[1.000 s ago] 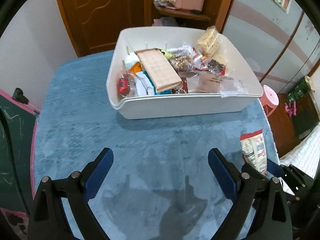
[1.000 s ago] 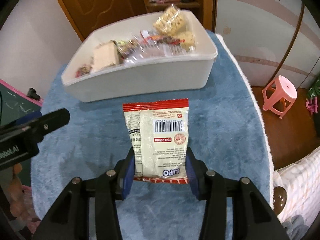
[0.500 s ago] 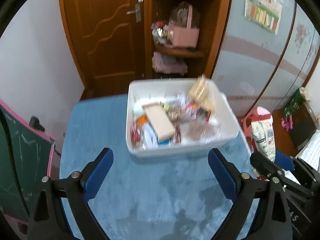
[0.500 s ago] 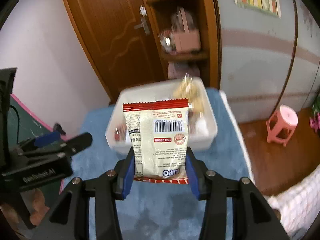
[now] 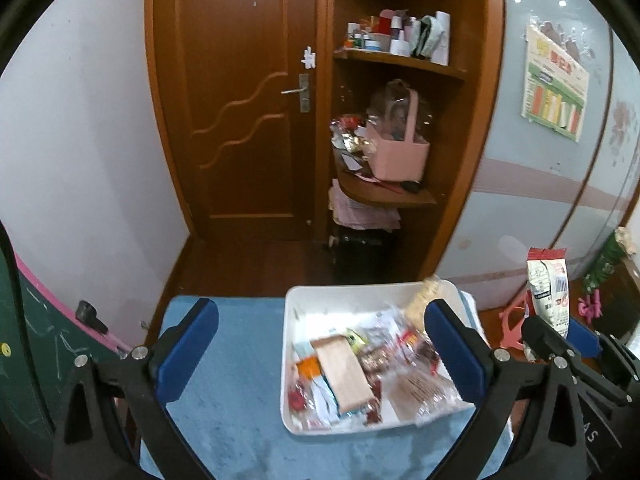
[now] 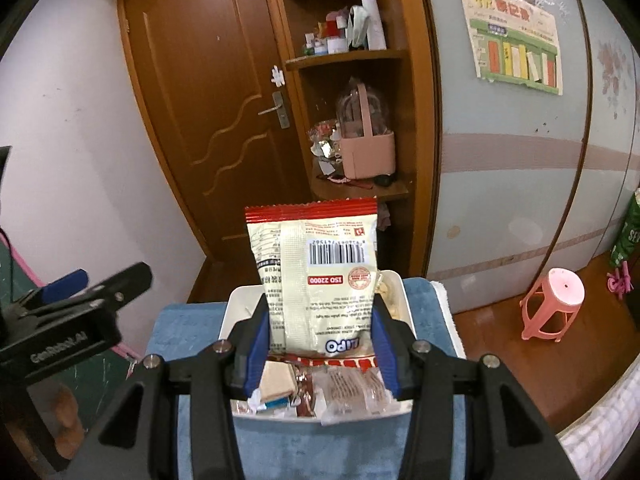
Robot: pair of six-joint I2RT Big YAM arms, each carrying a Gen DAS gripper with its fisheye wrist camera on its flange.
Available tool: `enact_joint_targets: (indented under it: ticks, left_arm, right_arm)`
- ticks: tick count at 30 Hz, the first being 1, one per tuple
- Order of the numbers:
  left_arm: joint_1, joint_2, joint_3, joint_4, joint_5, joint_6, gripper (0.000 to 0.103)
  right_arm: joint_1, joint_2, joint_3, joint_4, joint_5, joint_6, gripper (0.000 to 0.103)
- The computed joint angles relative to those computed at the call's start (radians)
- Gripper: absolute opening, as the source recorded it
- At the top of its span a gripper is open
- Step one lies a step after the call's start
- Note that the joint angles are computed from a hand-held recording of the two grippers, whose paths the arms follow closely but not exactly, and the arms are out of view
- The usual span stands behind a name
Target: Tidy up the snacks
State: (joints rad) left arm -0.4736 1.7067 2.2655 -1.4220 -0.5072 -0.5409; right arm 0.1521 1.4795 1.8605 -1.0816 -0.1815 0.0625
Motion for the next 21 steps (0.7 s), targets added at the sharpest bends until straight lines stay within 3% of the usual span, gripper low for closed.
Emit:
enact_joint_targets:
  ticks: [6, 9, 11, 13, 21]
  left_arm:
    - [0.05, 0.026, -0.017, -0.008, 0.034, -0.022, 0.103]
    - [0.065, 0.024, -0.047, -0.007, 0.059, -0.031, 0.103]
    - [0.072, 0.018, -0.07, -0.001, 0.077, -0.027, 0.103]
    - [0.072, 0.009, -0.094, 0.003, 0.08, -0.03, 0.103]
    - [0.048, -0.013, -0.127, -0.004, 0.102, -0.054, 0.103]
  right_arm:
    - [0.036, 0.107, 0.064, -0.047, 0.05, -0.006, 0.049]
    - [0.049, 0.144, 0.079, -0.093, 0.046, -0.022, 0.061]
    - [0.053, 0.142, 0.056, -0.087, 0.036, -0.023, 0.073]
    - [0.056, 0.13, 0.029, -0.08, 0.034, -0.022, 0.078]
    - [0.041, 0.087, -0.019, -0.093, -0.009, -0.019, 0.078]
